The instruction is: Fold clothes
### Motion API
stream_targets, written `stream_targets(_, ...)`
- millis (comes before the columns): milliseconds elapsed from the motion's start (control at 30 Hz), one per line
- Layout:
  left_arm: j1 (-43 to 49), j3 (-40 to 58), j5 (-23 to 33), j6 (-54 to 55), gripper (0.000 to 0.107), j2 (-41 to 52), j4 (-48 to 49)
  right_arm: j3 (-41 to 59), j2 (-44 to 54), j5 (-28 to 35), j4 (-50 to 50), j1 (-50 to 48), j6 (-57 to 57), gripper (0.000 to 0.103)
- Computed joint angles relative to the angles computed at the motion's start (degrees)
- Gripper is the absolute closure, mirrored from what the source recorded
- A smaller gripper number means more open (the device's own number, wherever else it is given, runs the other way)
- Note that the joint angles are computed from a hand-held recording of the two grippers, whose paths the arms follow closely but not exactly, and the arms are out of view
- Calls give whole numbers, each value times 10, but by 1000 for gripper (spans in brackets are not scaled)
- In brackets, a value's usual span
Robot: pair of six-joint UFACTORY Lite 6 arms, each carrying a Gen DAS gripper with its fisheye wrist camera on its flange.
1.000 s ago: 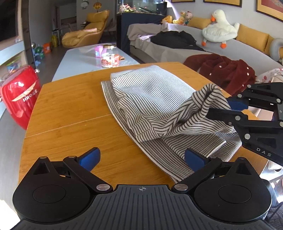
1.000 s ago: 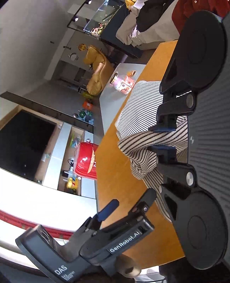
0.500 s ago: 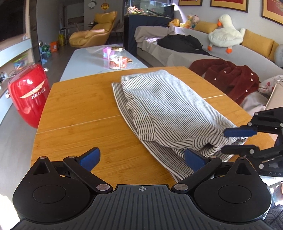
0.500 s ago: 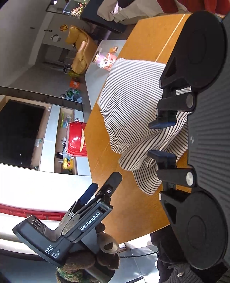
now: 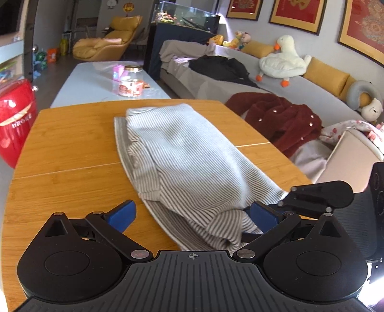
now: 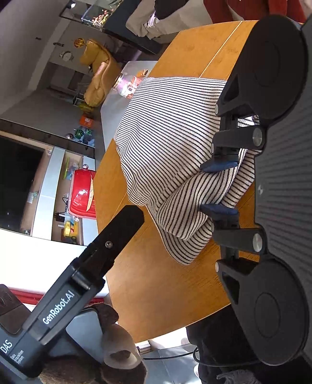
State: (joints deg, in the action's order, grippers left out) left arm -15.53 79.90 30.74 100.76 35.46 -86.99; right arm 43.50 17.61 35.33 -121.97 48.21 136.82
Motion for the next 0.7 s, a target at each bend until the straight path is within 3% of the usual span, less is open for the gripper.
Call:
stream_targets(33,-6,2,3,-3,4,4,5,0,0,1,2,1,-2,73)
stream_targets(167,-45,13,-80,30,4,36,-6,-4,-8,1,7,6,-7,69)
stream_targets(300,-55,18,-115,78,4,60,-41,-44,-56,16,19,24,-35,43)
stream_targets(400,-51,18,-111,77,4,61,-42,-72,-86,32,49,45,-96,36)
stream_targets(700,-61,-14,-130,186,4,36,-135,-29,-17,10,14,27,-131,35)
